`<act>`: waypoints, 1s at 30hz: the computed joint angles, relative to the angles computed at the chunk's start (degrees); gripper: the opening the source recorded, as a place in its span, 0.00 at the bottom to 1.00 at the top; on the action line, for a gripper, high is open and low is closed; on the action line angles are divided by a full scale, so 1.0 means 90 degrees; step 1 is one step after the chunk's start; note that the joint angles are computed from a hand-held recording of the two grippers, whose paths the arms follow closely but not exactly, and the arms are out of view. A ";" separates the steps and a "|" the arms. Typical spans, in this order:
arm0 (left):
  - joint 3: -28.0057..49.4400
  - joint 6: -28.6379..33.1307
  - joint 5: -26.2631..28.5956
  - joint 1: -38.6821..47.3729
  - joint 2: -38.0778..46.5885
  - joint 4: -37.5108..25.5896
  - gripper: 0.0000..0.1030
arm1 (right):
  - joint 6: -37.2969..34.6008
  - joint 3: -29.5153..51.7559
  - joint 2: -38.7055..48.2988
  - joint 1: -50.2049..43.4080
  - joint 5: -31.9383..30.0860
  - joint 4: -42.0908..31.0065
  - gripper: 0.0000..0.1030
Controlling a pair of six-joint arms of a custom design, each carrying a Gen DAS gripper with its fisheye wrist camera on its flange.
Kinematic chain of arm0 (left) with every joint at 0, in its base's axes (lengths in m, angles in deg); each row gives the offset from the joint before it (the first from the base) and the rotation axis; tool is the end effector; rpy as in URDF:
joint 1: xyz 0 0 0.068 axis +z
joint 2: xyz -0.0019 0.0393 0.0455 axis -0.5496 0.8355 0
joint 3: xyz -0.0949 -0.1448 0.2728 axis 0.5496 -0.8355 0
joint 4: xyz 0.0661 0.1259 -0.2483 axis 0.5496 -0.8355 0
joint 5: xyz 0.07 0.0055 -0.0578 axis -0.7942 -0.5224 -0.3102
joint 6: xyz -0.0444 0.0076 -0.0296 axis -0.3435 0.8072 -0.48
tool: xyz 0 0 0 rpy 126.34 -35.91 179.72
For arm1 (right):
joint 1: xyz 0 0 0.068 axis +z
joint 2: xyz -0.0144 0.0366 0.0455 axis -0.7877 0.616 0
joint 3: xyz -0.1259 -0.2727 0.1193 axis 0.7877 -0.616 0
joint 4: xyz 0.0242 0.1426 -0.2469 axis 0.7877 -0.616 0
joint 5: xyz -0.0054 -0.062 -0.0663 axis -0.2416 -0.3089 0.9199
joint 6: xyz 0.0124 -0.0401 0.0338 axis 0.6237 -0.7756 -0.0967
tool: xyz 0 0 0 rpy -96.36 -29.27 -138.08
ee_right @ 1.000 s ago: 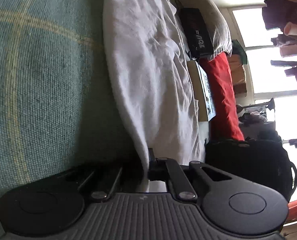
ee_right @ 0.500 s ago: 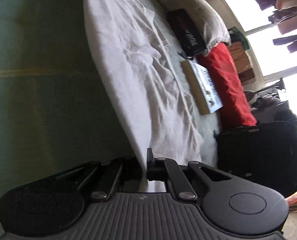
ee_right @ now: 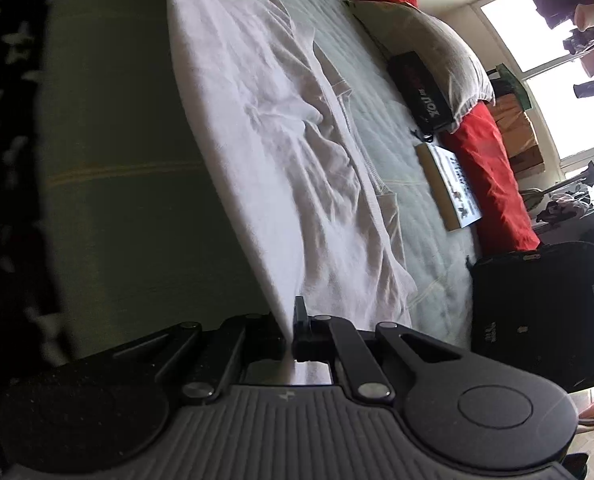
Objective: Fold clothes
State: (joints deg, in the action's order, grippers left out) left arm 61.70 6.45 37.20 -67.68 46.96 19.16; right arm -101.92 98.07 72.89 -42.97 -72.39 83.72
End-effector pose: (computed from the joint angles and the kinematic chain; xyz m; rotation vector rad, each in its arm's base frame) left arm 0.3204 -0.2023 0.1415 1.6498 1.5824 0.7628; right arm 0.3376 0.0513 0.1774 -1.4436 2.0050 -0.5002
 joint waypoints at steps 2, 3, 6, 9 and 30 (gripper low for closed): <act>-0.0338 -0.0124 -0.0084 -0.0135 -0.0207 0.0079 0.01 | 0.0031 -0.0290 -0.0227 0.0095 0.0053 0.0001 0.05; -0.0471 -0.0184 -0.0129 -0.0194 -0.0276 0.0116 0.01 | 0.0060 -0.0434 -0.0330 0.0144 0.0082 0.0019 0.05; -0.0783 -0.0346 -0.0298 -0.0351 -0.0322 0.0359 0.01 | 0.0204 -0.0779 -0.0490 0.0240 0.0134 0.0146 0.05; -0.0887 -0.0656 -0.0374 -0.0458 -0.0216 0.0444 0.01 | 0.0488 -0.0938 -0.0420 0.0233 0.0116 0.0223 0.06; 0.1386 -0.4941 0.2426 0.1338 -0.0518 -0.2327 0.26 | 0.3371 0.0077 -0.0918 -0.1731 -0.2617 -0.0779 0.51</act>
